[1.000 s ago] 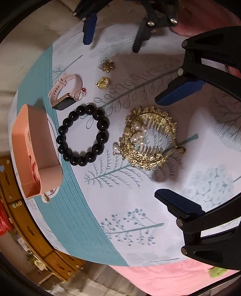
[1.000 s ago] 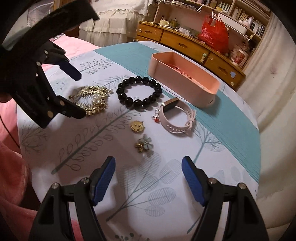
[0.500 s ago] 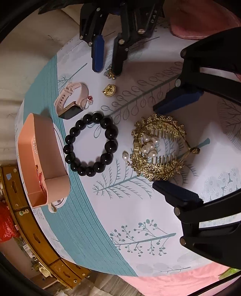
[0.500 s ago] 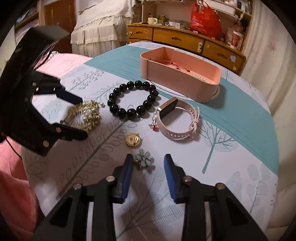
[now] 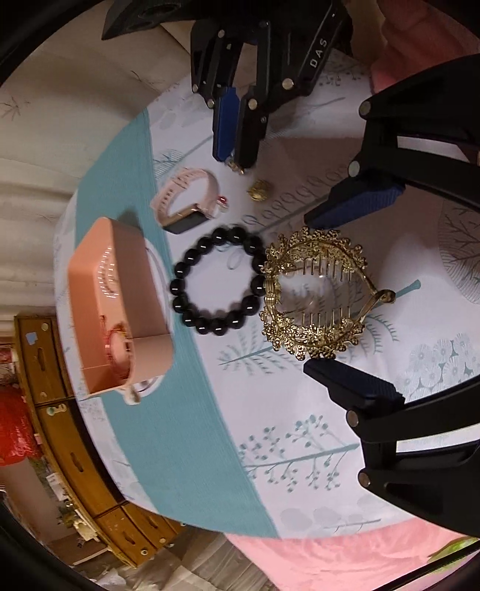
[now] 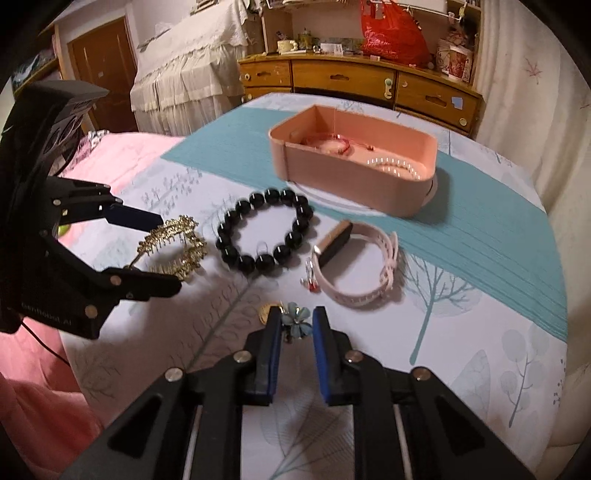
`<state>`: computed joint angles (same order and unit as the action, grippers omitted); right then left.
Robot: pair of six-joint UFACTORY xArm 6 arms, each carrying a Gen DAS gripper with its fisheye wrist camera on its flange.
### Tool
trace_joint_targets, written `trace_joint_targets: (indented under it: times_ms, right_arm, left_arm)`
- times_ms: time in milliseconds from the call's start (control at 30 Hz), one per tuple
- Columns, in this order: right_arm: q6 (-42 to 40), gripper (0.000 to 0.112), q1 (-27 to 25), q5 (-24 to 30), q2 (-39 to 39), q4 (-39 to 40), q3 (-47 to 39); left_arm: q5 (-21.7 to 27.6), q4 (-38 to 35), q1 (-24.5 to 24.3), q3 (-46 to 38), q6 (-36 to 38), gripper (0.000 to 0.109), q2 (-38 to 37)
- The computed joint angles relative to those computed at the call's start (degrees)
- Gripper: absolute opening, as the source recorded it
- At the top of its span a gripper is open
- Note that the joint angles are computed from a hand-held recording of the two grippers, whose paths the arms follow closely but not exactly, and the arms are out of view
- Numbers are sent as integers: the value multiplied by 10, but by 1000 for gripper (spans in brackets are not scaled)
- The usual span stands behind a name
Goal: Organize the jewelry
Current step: 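Carry the gold hair comb with the left tool into the pink box and open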
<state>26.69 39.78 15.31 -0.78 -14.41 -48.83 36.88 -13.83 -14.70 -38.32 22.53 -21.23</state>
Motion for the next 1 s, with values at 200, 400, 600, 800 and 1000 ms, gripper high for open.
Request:
trace_joint_targets:
  times_ms: [200,400,600,800,1000]
  right_arm:
    - [13,17,-5,-10,2,7,-21]
    - [75,17,-23,-8,10,-50,-53]
    - [110,17,-46,0,24,-85,-89]
    - [194,17,-79,-13,52,-171,-135]
    - [240,17,-101,-14,94,-246,-196]
  left_arm:
    - [22,55,-5,-33,-32,70,-2]
    - [25,90,-4,-82,-41,70,24]
    - [-3,51,5,-141,-29,70,69]
    - [-55,34,-1,-193,-47,70,125]
    - [-93,20,-7,-255,-68,70,188]
